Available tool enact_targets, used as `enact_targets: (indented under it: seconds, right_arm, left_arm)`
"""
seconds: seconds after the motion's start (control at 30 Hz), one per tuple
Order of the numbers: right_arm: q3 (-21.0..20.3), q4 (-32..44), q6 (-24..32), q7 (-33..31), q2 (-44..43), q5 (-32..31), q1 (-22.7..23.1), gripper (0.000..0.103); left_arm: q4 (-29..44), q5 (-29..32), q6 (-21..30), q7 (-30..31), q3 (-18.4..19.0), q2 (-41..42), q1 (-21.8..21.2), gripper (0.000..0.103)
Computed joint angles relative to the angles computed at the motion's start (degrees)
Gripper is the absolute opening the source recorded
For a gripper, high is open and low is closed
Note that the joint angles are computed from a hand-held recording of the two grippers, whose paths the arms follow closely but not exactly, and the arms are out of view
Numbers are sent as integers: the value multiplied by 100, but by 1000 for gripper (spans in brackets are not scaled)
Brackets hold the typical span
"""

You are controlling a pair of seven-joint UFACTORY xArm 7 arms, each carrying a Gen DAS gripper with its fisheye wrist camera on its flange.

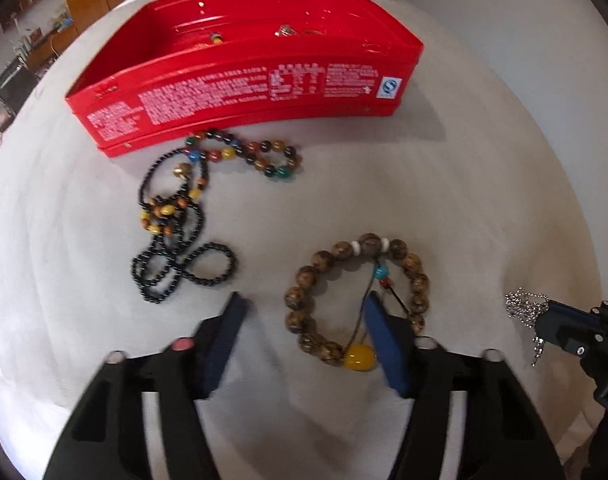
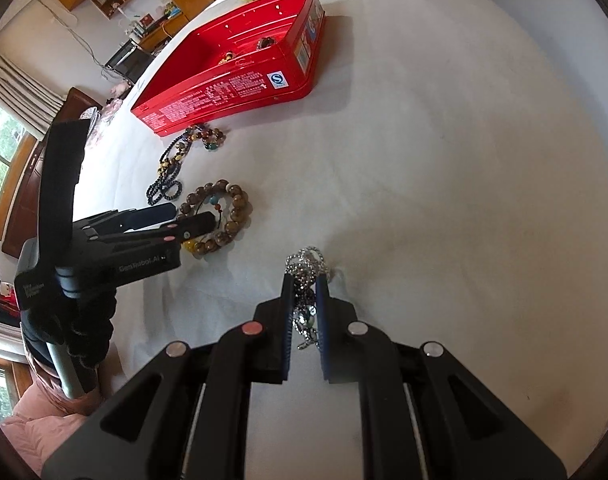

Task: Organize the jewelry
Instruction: 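Grasp the brown wooden bead bracelet with the left tool while the right tool holds the chain, then carry the bracelet and chain over the red tray and open both tools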

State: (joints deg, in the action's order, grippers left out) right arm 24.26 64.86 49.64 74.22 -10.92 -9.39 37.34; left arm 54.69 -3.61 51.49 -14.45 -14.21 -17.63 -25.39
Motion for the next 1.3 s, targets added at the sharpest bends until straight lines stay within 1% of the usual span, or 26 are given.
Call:
enact_targets:
  seconds: [0.03, 0.1, 0.3, 0.47, 0.8, 0.9, 1.03, 1.3]
  right_arm:
    - [-8, 1, -12, -7, 13, 12, -2, 9]
    - [-22, 21, -22, -31, 52, 33, -2, 9]
    - [-33, 149, 43, -22, 158, 10, 21, 9]
    - [-37, 254, 143, 19, 175, -77, 31, 9]
    - [-54, 537, 139, 17, 278, -259, 19, 9]
    - [-72, 672, 127, -5, 358, -318, 23, 9]
    - [-103, 921, 204, -27, 523, -440, 35, 9]
    - [-250, 1580, 439, -234, 1072, -539, 223, 9]
  left_arm:
    - [-30, 13, -26, -15, 8, -35, 13, 37]
    - [-96, -36, -70, 46, 49, -94, 8, 11]
    - [-288, -146, -208, 277, 108, -267, -10, 11]
    - [-512, -607, -158, 650, 289, -666, -96, 11]
    - [-705, -1093, -230, 1048, 515, -1390, -47, 11]
    - [-702, -1147, -173, 1040, 523, -1653, -22, 10]
    - [-655, -1184, -157, 1080, 575, -1780, 56, 10]
    - [-508, -1156, -205, 1148, 644, -1655, 239, 11]
